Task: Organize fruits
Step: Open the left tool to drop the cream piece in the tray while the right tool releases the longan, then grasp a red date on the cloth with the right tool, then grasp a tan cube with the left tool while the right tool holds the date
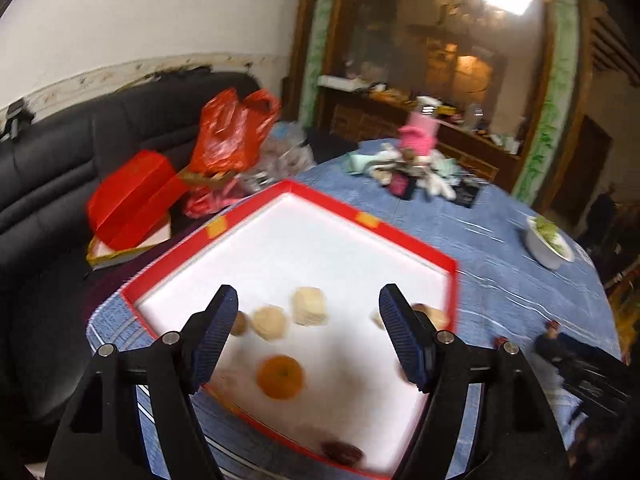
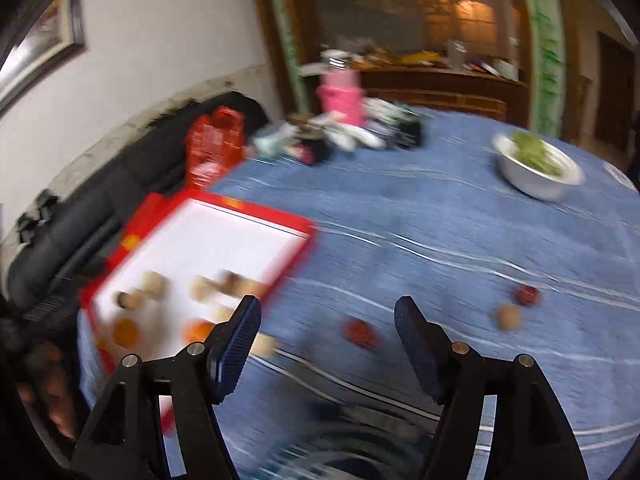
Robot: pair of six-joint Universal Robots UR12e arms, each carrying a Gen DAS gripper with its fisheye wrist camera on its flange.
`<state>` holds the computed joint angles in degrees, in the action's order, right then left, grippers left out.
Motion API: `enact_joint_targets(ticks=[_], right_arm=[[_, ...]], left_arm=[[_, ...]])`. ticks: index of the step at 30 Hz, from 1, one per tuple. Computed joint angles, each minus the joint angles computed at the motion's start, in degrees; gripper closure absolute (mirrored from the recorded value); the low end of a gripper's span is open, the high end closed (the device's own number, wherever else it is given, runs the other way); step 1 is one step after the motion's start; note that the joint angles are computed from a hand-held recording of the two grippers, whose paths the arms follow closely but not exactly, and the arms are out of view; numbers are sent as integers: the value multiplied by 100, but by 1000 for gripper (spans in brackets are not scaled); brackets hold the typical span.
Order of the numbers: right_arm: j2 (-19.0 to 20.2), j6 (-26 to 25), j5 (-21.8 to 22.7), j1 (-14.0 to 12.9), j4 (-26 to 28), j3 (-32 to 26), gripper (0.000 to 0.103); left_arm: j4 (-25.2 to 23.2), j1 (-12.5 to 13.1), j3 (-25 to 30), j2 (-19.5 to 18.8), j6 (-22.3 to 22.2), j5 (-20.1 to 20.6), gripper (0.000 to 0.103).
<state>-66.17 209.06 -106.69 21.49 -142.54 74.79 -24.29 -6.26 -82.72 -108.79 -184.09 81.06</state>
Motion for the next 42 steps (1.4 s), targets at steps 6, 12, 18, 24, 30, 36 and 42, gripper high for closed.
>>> enact_joint_targets(ticks=[6, 12, 18, 24, 30, 36, 42], right_arm=[[13, -147, 124, -38, 195, 61, 45], [266, -370, 268, -63, 600, -285, 56], [273, -277, 509, -138, 493, -182, 79], [-174, 120, 352, -219, -390, 544, 79], [-400, 549, 409, -368, -1229, 998, 79], [-460, 617, 588, -417, -1460, 1113, 79], [-479, 663, 746, -437, -1604, 1153, 79]], left_arm=[[191, -83, -313, 200, 531, -494, 30], [68, -104, -448, 312, 689, -868, 30], [251, -136, -595, 377, 1063, -1483, 30], [-175, -402, -399, 246, 1364, -1551, 30], [-32, -601, -232, 67, 1495, -1540, 39], [-753, -709, 135, -178, 1370, -823, 45], [-1231, -769, 400, -324, 1190, -403, 52]])
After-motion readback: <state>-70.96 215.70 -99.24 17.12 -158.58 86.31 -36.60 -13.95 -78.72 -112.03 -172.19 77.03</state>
